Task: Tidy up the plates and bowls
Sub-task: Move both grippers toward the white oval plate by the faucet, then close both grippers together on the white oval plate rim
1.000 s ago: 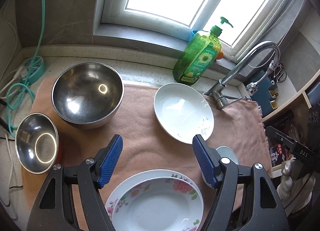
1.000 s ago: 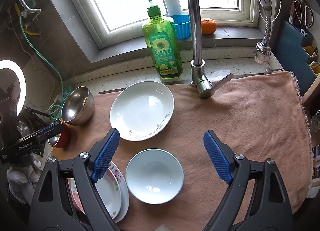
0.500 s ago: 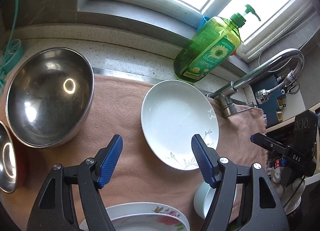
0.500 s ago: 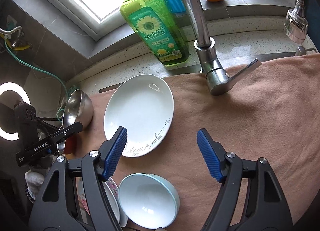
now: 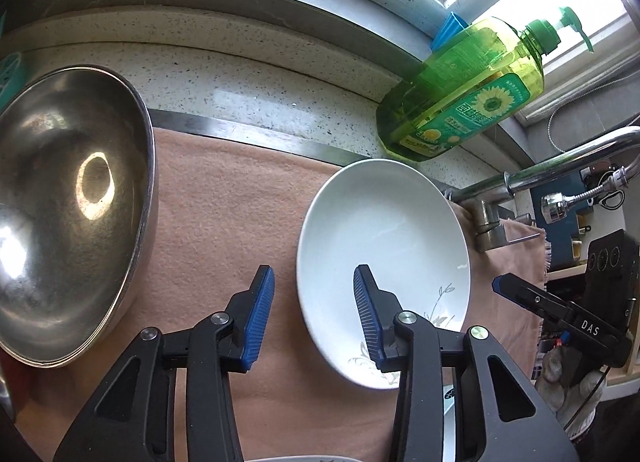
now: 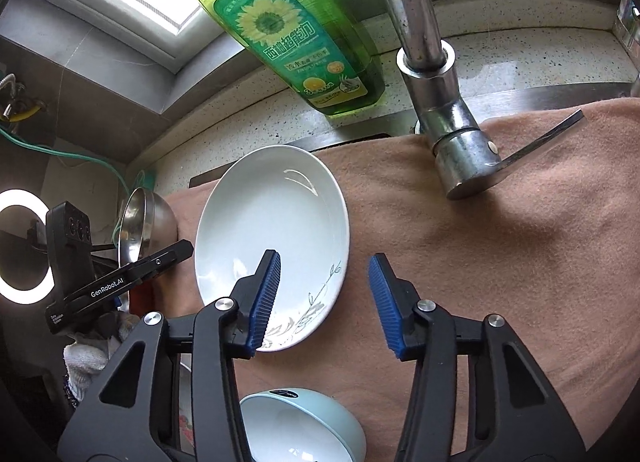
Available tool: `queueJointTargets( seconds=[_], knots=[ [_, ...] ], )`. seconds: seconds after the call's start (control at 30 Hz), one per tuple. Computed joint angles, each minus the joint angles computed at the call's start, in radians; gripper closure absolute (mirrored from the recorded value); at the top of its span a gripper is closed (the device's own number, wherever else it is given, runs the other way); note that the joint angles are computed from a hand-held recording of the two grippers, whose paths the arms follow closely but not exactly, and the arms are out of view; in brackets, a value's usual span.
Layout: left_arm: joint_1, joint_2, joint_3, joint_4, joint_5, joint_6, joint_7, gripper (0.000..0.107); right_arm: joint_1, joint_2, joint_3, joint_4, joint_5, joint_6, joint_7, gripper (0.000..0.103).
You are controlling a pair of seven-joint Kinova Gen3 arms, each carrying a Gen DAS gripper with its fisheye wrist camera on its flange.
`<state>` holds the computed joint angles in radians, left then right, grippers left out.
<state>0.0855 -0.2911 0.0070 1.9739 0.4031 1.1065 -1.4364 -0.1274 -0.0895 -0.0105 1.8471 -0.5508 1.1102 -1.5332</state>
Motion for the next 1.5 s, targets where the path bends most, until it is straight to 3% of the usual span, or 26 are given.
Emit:
queueJointTargets(
  seconds=[0.43, 0.7, 1.2, 1.5],
  knots=[
    [0.000, 0.050, 0.002, 0.003, 0.016, -0.025, -0.029, 0.091, 0.003, 0.065, -0.018, -0.003, 0.014, -0.023, -0.002, 0.086],
    [0.001, 0.060, 0.005, 0.008, 0.018, -0.038, -0.039, 0.097, 0.000, 0.089, -0.025, 0.004, 0.016, -0.040, -0.006, 0.094],
    [0.021, 0.056, 0.045, -0.003, -0.041, -0.051, -0.007, 0.097, -0.035, 0.068, -0.050, -0.005, 0.086, -0.059, -0.070, 0.095],
    [0.025, 0.028, 0.030, -0.011, -0.037, -0.031, -0.008, 0.097, -0.045, 0.045, -0.048, -0.030, 0.096, -0.030, -0.086, 0.095]
  ],
)
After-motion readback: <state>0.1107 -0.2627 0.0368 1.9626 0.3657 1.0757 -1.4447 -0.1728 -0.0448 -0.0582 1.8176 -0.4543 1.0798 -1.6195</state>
